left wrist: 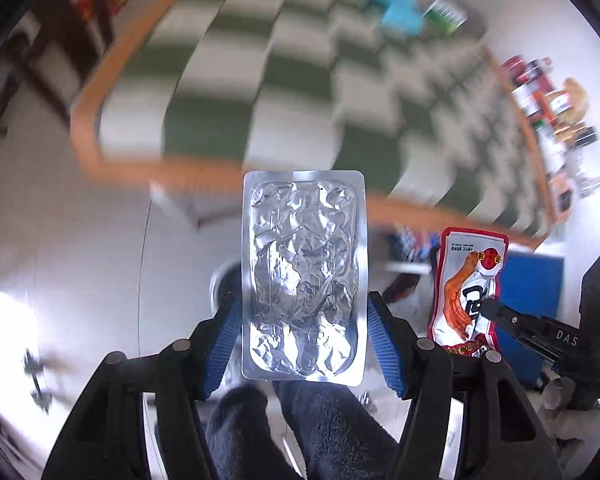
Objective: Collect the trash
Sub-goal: 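Carry the foil pack and red snack packet over the bin, then open both tools over the bin to drop the foil pack and packet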
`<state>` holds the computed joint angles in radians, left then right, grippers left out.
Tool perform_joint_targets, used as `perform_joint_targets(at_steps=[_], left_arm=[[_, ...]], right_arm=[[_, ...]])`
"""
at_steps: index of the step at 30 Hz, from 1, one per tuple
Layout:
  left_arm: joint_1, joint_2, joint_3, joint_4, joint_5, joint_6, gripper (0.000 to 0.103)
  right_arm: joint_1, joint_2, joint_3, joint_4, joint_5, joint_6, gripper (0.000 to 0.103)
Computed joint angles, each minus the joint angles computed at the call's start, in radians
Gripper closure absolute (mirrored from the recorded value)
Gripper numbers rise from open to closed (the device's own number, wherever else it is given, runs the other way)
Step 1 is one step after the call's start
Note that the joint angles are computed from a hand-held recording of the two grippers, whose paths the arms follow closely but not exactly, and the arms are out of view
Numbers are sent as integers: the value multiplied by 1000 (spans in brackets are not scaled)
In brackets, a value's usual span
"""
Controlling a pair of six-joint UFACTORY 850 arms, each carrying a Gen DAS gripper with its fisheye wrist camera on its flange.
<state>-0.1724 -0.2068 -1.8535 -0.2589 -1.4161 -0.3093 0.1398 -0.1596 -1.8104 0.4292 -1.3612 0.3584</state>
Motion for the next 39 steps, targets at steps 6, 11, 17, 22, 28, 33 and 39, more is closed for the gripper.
perform_joint_targets(at_steps=[6, 11, 17, 22, 28, 33, 39], left_arm=[[23, 100, 423, -44, 174, -1, 43], [45, 32, 643, -115, 365, 51, 43], [62, -89, 733, -163, 499, 142, 43], [55, -155, 731, -220, 508, 216, 42], [46, -231, 696, -292, 466, 276, 33], [32, -212, 702, -209, 497, 239, 1], [3, -135, 751, 3, 550, 107, 0]], right_arm=[[83, 121, 408, 6, 111, -30, 103], [121, 48, 617, 32, 300, -112, 103], [156, -205, 712, 186, 511, -289, 100], [174, -334, 719, 225, 595, -333, 52], [180, -277, 754, 78, 668, -280, 25], [200, -263, 754, -54, 678, -215, 6], [247, -238, 740, -298, 684, -105, 0]])
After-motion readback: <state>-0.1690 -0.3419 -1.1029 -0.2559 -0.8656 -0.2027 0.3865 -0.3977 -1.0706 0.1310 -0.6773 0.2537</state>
